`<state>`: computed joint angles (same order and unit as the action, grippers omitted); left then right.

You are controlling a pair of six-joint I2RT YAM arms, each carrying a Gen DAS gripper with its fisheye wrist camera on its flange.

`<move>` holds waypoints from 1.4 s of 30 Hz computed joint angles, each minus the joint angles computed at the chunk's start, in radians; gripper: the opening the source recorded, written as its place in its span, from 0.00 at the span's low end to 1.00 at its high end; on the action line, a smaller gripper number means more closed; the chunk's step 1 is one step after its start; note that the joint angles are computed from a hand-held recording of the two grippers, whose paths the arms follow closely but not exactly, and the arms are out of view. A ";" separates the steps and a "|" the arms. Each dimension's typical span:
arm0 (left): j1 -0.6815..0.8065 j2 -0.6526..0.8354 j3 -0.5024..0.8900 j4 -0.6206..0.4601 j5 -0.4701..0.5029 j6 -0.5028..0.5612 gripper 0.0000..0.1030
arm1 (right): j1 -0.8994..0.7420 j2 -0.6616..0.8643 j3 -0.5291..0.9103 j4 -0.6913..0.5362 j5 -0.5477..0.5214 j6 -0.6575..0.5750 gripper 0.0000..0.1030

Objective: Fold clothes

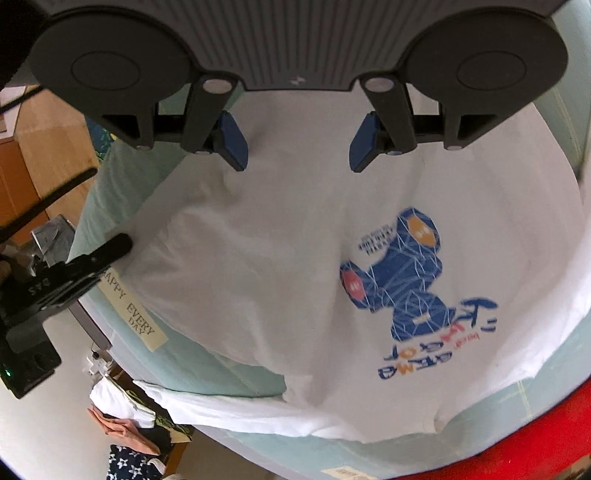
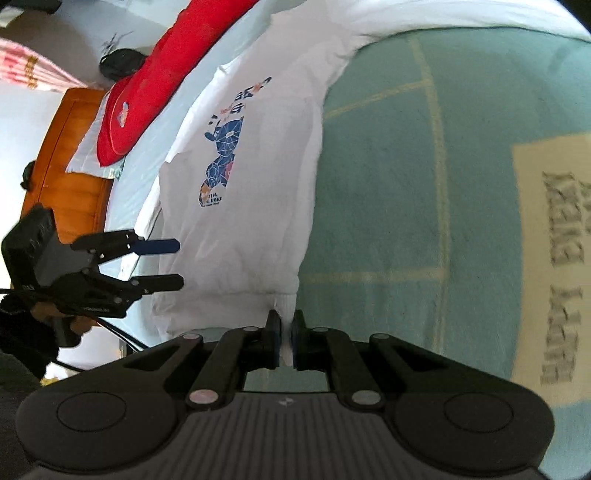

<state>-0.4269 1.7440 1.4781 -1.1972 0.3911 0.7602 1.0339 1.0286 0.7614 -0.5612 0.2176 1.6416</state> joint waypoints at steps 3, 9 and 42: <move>0.000 -0.017 -0.023 0.003 -0.006 -0.011 0.59 | 0.058 -0.020 0.002 -0.038 0.020 0.077 0.06; 0.000 -0.037 -0.052 0.006 -0.017 -0.012 0.59 | 0.096 0.020 0.005 -0.046 -0.038 0.168 0.06; 0.247 -0.337 -0.370 -0.014 -0.089 0.268 0.59 | -0.069 0.602 0.429 0.047 -0.208 -0.819 0.24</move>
